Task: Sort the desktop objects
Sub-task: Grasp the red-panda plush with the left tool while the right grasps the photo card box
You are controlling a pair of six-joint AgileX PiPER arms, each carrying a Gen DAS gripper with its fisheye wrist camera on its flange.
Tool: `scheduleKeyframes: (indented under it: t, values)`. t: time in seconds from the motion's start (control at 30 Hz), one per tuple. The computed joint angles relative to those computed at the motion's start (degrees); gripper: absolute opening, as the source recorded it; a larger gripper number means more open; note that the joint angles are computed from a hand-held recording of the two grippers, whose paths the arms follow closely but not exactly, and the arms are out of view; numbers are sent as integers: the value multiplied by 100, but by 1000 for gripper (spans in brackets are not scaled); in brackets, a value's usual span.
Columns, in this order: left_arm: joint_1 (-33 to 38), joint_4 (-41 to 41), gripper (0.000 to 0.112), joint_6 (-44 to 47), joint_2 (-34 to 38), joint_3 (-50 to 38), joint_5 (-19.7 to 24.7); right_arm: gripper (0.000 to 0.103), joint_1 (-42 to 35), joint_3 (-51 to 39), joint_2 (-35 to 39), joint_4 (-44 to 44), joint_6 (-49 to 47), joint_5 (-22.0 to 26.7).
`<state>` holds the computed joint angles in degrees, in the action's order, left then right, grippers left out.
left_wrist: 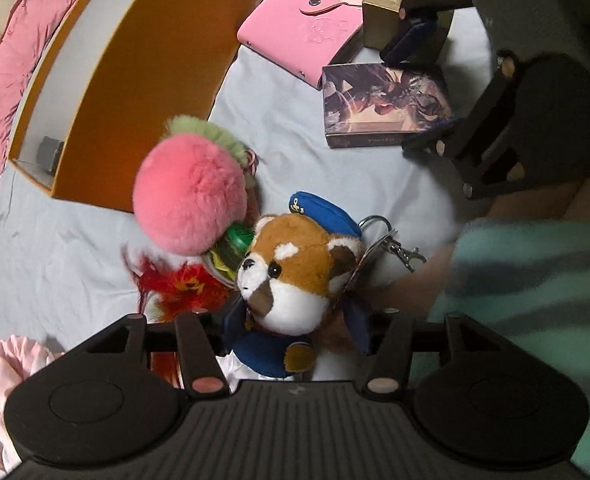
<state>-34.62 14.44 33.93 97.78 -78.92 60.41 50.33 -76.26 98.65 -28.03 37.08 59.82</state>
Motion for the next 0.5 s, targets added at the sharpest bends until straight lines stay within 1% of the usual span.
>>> scheduleKeyframes:
  t: [0.13,0.2,0.3,0.4,0.5]
  values:
    - [45,-21,62,-293,231,-135,-40,62,179,-111,271,-324,14,168]
    - [-34,241,54,-565,300,-99,-116,62,226,-126,335,-424,-5,212]
    - [63,77,52,-636,304,-267,42,61,114,-124,264,-297,-75,166]
    - [400,-570,51,-813,353,-713,447,61,-132,-12,3,59,-120,-52]
    - [861,-1385,51,-1137,286,-1121,767,60,-544,97,-348,811,-204,-397]
